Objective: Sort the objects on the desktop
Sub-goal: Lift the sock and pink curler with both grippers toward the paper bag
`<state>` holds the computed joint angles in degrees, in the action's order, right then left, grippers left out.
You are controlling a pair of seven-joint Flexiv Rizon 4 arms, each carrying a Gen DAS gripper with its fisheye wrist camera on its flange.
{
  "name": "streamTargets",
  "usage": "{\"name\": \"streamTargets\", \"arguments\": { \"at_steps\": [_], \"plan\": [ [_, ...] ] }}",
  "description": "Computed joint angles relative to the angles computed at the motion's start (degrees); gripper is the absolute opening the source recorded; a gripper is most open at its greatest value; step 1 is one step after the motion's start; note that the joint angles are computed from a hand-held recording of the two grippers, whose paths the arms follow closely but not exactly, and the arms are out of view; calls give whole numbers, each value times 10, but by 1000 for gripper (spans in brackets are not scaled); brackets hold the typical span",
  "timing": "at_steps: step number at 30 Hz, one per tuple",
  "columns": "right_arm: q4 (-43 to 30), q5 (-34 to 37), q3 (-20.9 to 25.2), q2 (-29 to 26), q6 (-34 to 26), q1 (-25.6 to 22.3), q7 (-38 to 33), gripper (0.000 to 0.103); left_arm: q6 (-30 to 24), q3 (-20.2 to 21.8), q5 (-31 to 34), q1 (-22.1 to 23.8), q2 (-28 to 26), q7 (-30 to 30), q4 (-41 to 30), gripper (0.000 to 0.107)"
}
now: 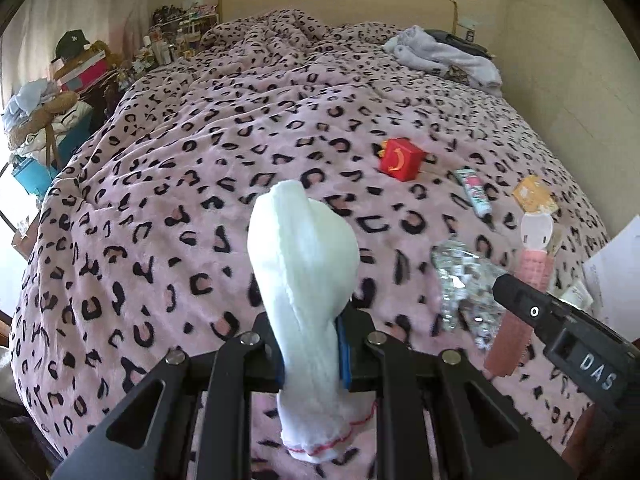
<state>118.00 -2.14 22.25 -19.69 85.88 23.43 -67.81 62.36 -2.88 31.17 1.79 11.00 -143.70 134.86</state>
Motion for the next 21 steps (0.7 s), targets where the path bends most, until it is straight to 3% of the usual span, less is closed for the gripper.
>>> {"name": "streamTargets", "arguments": {
  "at_steps": [7,14,21],
  "plan": [
    [66,-76,-78,48,27,34,20,27,-40,-32,0,-27,-7,-23,-35,19],
    [94,-66,-42,65,60,-29,-32,27,-77,-45,10,-64,-28,-45,-76,19],
    [157,-172,-180,105,97,46,37,27,-104,-48,21,-103,-50,-60,-115,20]
  ]
}}
